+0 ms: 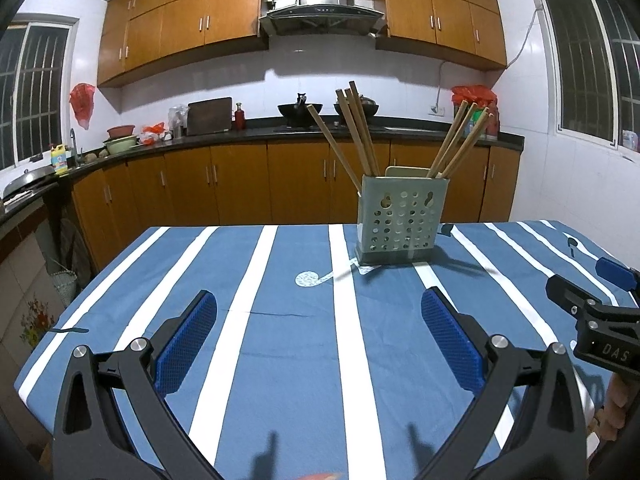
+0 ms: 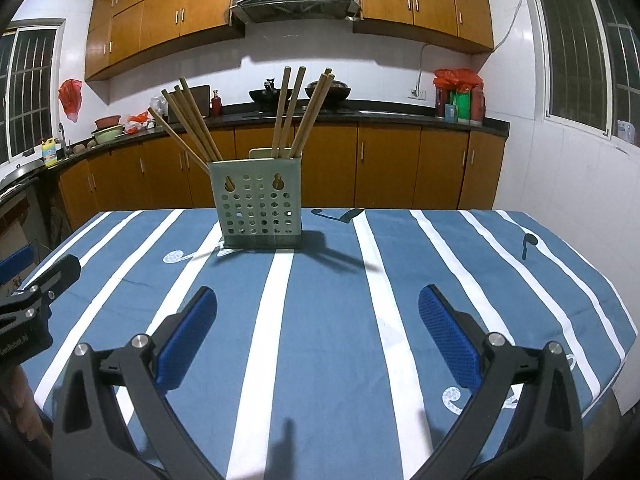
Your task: Organize utensils
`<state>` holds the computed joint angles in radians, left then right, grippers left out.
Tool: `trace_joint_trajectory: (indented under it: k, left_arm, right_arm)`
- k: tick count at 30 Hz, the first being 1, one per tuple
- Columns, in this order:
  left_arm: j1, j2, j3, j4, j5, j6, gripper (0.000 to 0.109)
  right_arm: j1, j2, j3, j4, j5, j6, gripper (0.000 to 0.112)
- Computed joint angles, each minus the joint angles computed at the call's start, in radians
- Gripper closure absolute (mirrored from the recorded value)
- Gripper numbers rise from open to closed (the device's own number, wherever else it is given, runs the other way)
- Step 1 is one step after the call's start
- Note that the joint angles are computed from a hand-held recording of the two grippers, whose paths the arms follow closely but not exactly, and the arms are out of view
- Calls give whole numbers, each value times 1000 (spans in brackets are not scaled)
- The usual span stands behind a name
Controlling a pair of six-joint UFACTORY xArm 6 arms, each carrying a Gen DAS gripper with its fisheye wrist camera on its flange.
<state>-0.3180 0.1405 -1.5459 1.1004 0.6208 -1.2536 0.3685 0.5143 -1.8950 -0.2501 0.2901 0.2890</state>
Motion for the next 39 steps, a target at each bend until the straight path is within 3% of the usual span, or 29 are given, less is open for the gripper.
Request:
trace_joint_trajectory:
  k: [39]
  left_arm:
    - [-5,24,-23,-17,0,2,7]
  right_arm:
    - [-4,3,-3,25,4,-22,13]
